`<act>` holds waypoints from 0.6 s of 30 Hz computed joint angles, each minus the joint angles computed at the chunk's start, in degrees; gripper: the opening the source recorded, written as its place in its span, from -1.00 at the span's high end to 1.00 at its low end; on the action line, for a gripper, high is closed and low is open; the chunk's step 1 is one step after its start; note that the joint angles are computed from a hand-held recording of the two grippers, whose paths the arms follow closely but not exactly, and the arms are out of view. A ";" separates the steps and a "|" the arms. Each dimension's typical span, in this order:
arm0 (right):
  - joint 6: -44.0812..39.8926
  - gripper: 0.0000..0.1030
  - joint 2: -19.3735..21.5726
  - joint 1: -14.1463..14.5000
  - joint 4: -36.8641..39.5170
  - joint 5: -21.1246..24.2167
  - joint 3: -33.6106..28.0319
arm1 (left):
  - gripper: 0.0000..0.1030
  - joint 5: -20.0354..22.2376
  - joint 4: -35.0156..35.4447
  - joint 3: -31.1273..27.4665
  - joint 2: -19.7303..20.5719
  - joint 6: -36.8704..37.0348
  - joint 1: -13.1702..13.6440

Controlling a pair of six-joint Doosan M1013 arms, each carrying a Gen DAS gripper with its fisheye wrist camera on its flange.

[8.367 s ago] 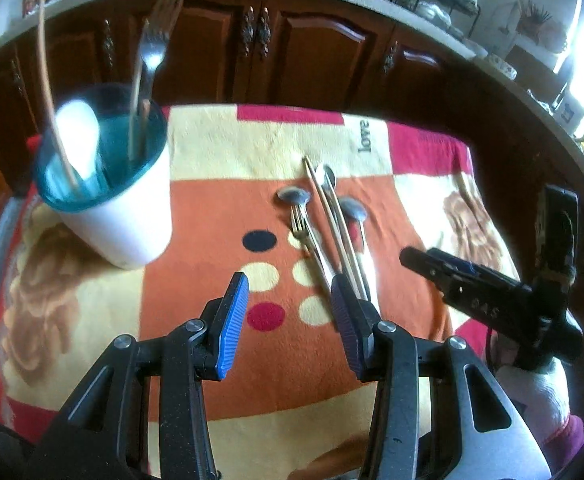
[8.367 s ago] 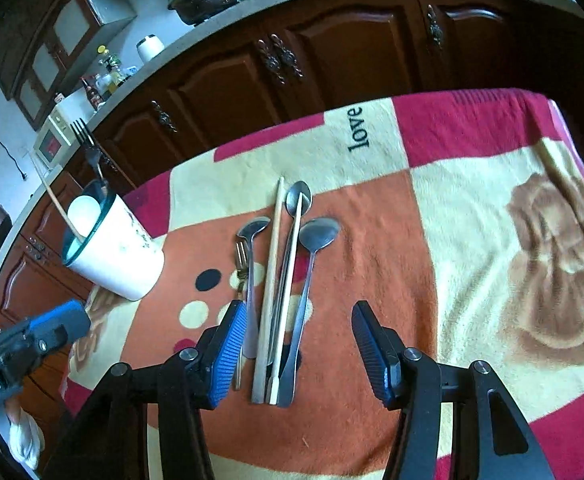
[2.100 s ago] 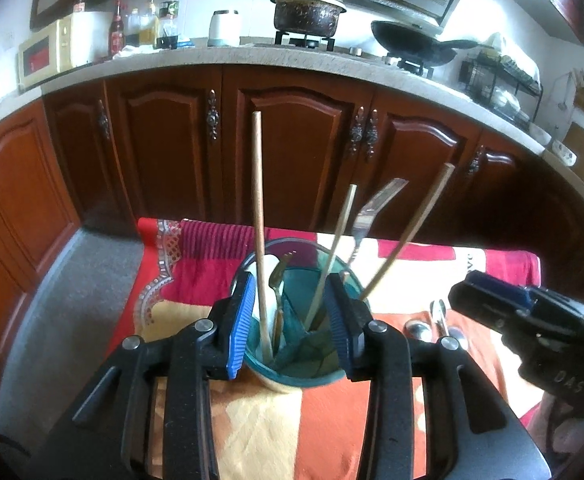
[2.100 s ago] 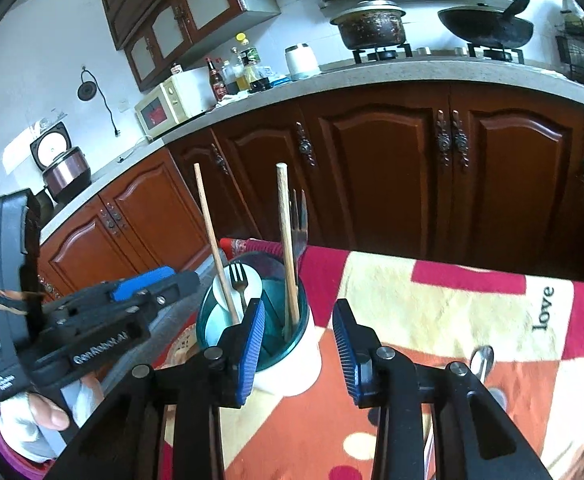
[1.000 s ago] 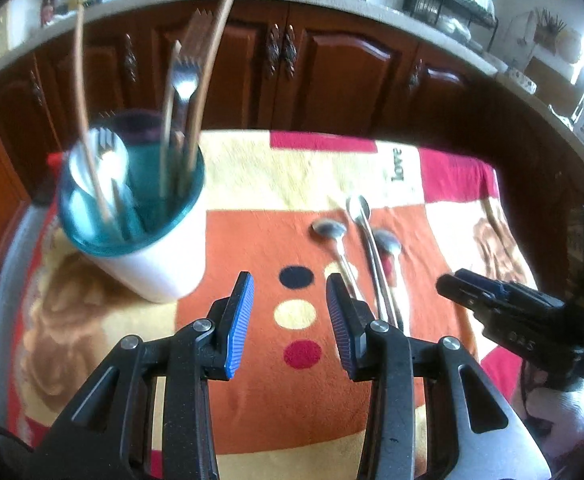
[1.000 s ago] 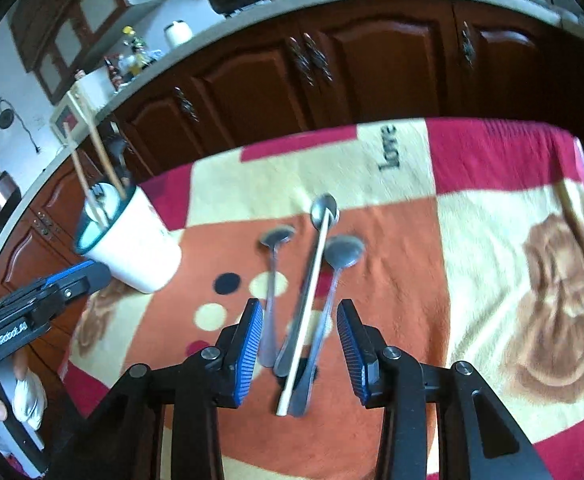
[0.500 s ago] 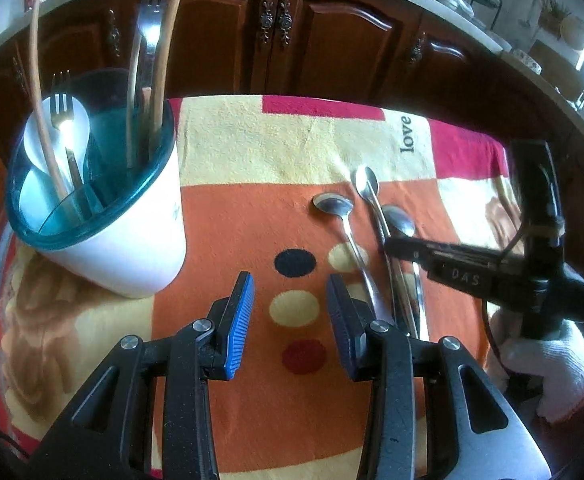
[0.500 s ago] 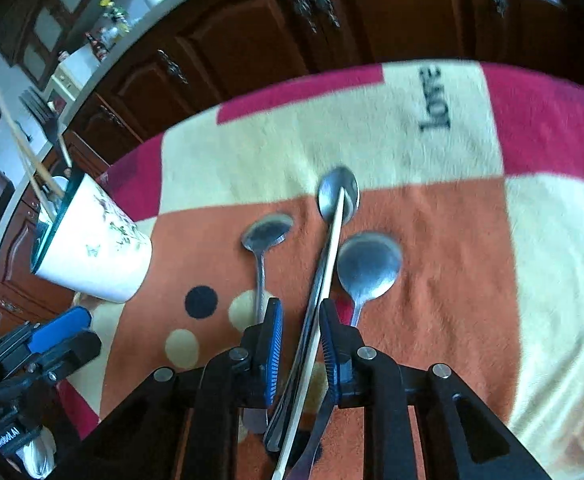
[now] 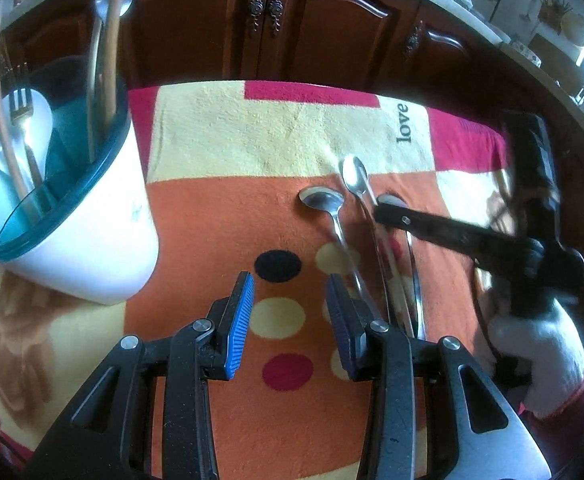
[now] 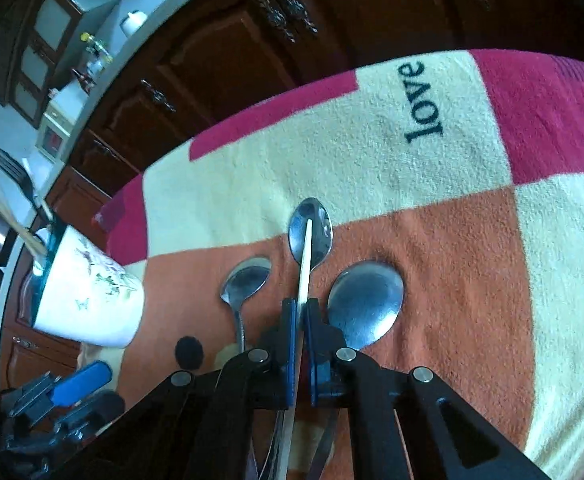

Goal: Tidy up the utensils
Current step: 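Grasp the last wooden chopstick among the spoons with the right tool, then grasp the large metal spoon with the left tool while the right tool holds the chopstick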

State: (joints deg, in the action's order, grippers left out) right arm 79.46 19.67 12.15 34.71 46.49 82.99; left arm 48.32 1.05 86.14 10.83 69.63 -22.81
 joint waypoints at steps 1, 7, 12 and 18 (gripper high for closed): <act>-0.80 0.92 -0.40 -0.17 0.75 -0.18 0.55 | 0.28 -0.04 -0.07 -0.17 0.21 -0.12 0.05; -6.16 0.92 -3.70 -2.10 7.82 0.09 4.57 | 0.29 -0.52 -4.44 -2.65 2.73 -0.57 1.11; -7.18 0.92 -6.08 -3.40 9.08 -1.31 7.15 | 0.29 -0.62 -6.74 -5.11 5.28 -0.99 1.18; -5.60 0.92 -6.13 -5.12 8.62 -1.31 8.10 | 0.29 2.01 -7.47 -8.31 8.34 1.04 0.25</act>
State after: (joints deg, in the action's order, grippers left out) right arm 73.86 13.55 7.03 43.34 45.18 91.10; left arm 50.34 -6.42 77.83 19.17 70.67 -22.57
